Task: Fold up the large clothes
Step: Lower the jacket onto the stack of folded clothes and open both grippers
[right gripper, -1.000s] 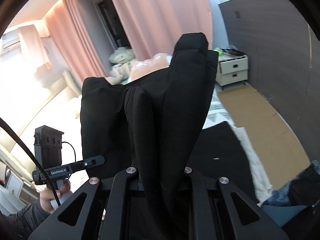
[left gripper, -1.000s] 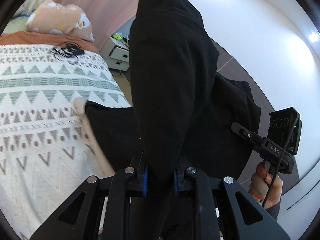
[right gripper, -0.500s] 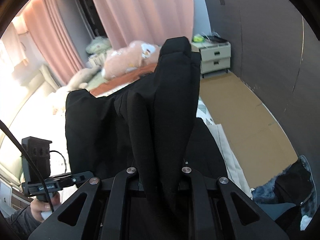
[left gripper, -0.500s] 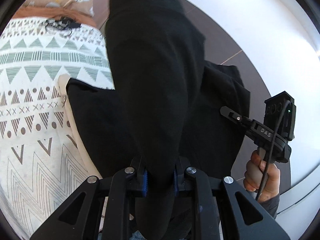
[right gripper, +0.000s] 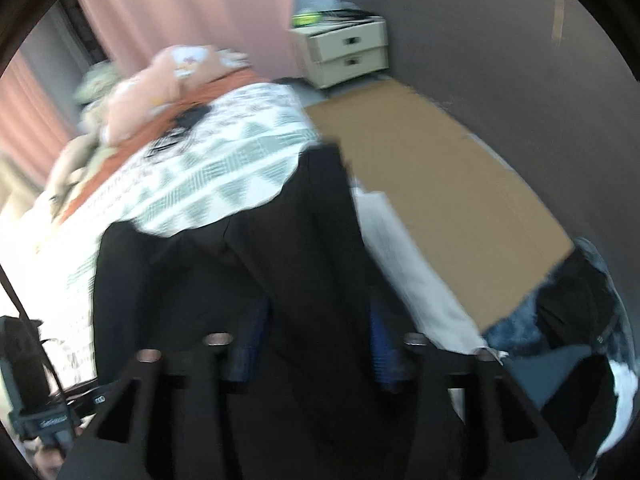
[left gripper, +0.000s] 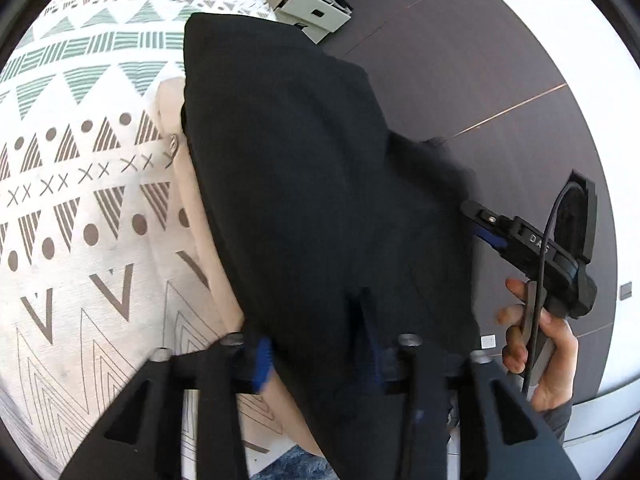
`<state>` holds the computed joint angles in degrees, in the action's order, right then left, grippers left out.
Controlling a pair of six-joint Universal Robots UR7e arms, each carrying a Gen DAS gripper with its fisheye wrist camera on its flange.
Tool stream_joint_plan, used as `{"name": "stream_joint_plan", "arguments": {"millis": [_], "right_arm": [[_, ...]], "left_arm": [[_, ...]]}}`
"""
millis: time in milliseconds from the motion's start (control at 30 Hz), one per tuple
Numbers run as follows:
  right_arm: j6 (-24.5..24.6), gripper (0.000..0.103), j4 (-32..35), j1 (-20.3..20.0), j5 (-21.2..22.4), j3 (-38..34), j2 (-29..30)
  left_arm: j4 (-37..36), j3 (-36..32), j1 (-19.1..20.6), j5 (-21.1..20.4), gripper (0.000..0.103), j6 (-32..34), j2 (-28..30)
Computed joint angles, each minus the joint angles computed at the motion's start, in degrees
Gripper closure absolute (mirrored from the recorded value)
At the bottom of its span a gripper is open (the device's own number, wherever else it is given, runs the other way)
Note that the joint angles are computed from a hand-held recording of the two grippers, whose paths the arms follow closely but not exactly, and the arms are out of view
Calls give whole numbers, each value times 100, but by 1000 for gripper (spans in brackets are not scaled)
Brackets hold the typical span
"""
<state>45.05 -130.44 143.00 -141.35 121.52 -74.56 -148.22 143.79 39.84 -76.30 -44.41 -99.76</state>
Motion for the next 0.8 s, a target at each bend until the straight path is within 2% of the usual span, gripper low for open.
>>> {"name": "stream_joint_plan", "arguments": {"millis": [33,67,100,233,300,367,567,600,667,733,800], "right_arm": [[171,32,126,68,-114,19,-42],[349,32,210,166,-155,61,-147],[575,32,417,259,-212,49,-248],[2074,31,1760,949,-365,119,-718],[2794,31,2269,1349,-323,255,-900],[3433,31,2448,1804,-178,435,-1091],[5498,31,3261,2845,269,736,-1485],[5739,31,3522,2961,286,711,-1556],[6619,31,4256,3234,367,513,-1417],[6787,31,4030,3344,371,644,-1450],[6467,31,3215,3293,386,930,-1503]], "left_arm": [[-102,35,35,-83,44,63,-2],[-126,61,20,-107,32,103,-33],[-104,87,-35,-74,24,124,-98],[171,165,-305,184,23,251,-493],[329,218,-432,417,23,278,-826],[382,232,-437,512,23,290,-929],[569,235,-626,764,24,405,-1177],[608,223,-625,743,28,447,-1224],[685,231,-628,692,34,451,-1249],[693,110,-508,665,39,527,-1070],[426,124,-303,511,50,733,-858]]}}
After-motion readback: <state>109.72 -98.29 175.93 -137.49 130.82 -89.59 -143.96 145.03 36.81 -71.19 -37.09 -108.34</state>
